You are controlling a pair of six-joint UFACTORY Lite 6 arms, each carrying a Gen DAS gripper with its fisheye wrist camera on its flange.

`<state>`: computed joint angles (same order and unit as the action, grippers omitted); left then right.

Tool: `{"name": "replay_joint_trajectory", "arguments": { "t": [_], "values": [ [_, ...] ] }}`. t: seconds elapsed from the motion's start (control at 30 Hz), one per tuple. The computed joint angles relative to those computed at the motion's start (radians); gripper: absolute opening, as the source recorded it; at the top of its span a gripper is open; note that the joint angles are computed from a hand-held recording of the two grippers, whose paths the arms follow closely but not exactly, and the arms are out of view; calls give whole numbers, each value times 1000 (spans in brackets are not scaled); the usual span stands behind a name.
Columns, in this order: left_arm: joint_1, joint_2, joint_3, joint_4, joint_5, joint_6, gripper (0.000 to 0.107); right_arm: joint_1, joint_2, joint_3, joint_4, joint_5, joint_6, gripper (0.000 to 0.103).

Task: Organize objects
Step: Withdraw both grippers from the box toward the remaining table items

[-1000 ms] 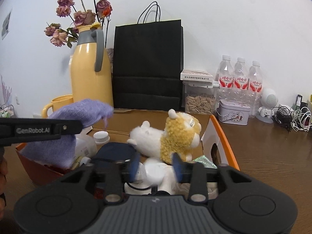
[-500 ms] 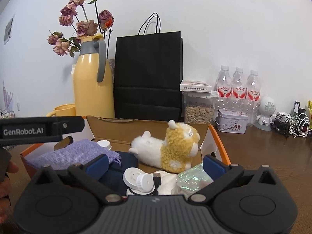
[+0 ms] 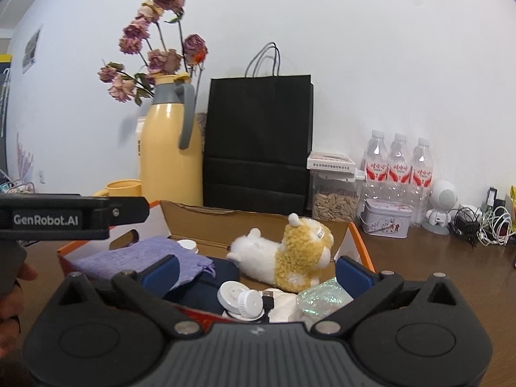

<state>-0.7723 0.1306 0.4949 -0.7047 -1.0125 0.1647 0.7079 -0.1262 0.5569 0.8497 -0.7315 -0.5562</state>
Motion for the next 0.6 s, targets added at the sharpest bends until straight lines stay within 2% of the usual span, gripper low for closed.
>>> {"name": "replay_joint_trajectory", "arguments": {
  "t": [0.23, 0.6],
  "values": [
    [-58, -79, -108, -85, -6, 38, 103, 85, -77, -84, 75, -21, -55, 103],
    [-124, -271, -280, -197, 94, 107, 103, 249, -149, -169, 302, -15, -183, 103]
  ]
}}
